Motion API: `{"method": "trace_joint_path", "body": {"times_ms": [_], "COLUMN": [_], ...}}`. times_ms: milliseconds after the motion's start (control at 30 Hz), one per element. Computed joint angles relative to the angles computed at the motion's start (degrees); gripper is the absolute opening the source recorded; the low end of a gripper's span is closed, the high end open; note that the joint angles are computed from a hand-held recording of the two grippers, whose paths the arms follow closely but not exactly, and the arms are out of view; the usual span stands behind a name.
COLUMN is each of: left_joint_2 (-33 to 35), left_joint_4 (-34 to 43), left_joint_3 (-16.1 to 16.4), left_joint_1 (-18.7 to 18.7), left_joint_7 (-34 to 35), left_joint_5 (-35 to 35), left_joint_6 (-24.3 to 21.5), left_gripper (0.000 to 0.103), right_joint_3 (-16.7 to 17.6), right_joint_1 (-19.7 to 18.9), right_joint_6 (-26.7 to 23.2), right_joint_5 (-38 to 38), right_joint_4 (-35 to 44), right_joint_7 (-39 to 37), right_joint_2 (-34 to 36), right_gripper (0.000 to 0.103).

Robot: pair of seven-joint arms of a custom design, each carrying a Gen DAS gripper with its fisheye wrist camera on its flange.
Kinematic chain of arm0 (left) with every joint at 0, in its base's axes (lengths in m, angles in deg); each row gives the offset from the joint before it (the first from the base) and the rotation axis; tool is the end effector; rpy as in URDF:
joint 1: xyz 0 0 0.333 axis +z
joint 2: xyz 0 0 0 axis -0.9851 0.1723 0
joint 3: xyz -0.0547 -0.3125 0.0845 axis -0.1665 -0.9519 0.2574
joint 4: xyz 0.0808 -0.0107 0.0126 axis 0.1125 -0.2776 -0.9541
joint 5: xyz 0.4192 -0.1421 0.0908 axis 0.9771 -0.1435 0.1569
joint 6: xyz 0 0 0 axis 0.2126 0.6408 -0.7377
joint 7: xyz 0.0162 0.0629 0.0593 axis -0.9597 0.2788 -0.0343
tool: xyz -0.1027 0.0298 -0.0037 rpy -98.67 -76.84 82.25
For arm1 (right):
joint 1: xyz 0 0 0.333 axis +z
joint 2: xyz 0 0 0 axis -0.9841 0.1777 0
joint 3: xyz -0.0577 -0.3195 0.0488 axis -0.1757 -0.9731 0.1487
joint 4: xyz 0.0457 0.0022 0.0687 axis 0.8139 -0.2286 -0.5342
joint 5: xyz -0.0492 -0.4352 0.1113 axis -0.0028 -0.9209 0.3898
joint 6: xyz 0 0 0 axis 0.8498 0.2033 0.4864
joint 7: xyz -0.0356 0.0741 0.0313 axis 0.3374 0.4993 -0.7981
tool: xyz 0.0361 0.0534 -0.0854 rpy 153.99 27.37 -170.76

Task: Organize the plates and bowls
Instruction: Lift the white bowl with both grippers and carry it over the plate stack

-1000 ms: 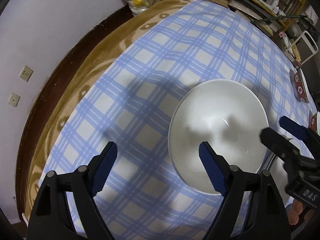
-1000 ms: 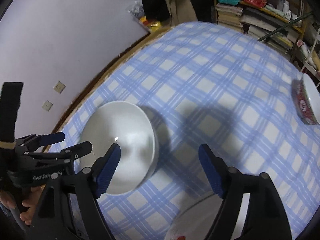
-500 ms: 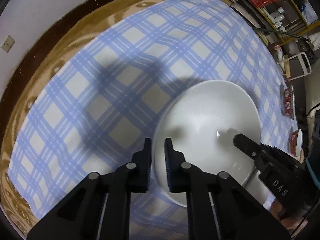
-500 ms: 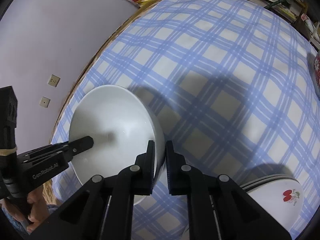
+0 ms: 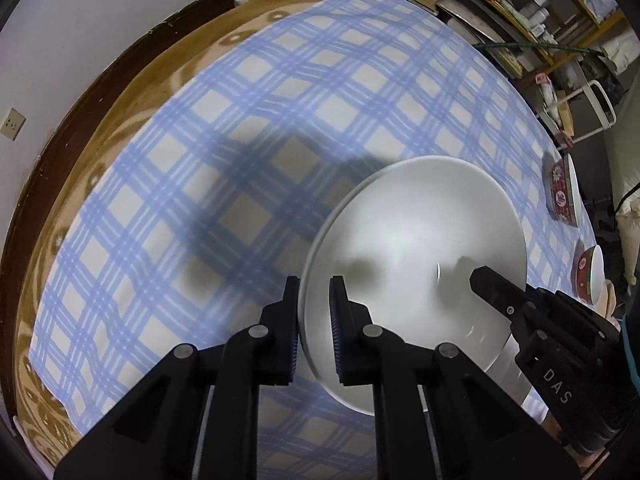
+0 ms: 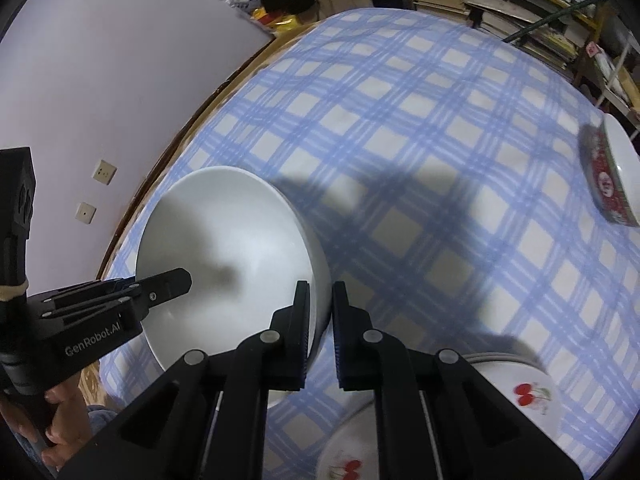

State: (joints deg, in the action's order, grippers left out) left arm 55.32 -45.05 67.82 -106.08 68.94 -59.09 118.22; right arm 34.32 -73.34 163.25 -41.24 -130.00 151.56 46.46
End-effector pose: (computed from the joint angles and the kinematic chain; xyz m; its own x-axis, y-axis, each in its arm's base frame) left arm 0.3990 -0.3304 0.4742 0.2913 -0.9403 0.1762 -0.9326 -0.3201 -0.1665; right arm 0.4240 0.0778 0.4727 0.3652 -0.8827 -0.2957 -0.9132 -0.2780 -0.2980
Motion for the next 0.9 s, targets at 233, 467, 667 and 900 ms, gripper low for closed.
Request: {"method": "trace_joint_path", "body": {"times_ms": [233, 467, 667, 900], "left_joint_2": [4.26, 5.45, 5.76, 5.47], "left_joint_4": [2.08, 2.61, 3.63, 2.58], "left_joint_3": [-1.07, -2.03, -2.27, -1.97], "left_joint_1": [-0.83, -0.55, 0.03, 0.09], "left_joint_7": [0.78, 0.34, -0.69, -1.38], "left_joint_5": [-0.75, 0.86, 3.14, 2.01], "left_joint_6": [1.88, 2.13, 0.55, 1.27], "left_gripper": [0.013, 0.013, 0.013, 0.014], "right_joint_3": [-0.62, -2.01, -2.15, -1.36], "right_joint_1": [-2.43, -2.89, -2.47, -2.34], "right_joint_6": [0.27, 2.76, 3.27, 3.81], "right_joint_5": [-1.8, 0.91, 2.85, 1.65], "right_joint_4": [-1.34, -4.25, -4.39, -4.3], "right_joint_7": [0.91, 0.38, -0.36, 0.39], "right_joint_2": [-0.24, -0.53, -0.49, -0.18], "right_gripper": [0.012, 0.011, 0.011, 0.011]}}
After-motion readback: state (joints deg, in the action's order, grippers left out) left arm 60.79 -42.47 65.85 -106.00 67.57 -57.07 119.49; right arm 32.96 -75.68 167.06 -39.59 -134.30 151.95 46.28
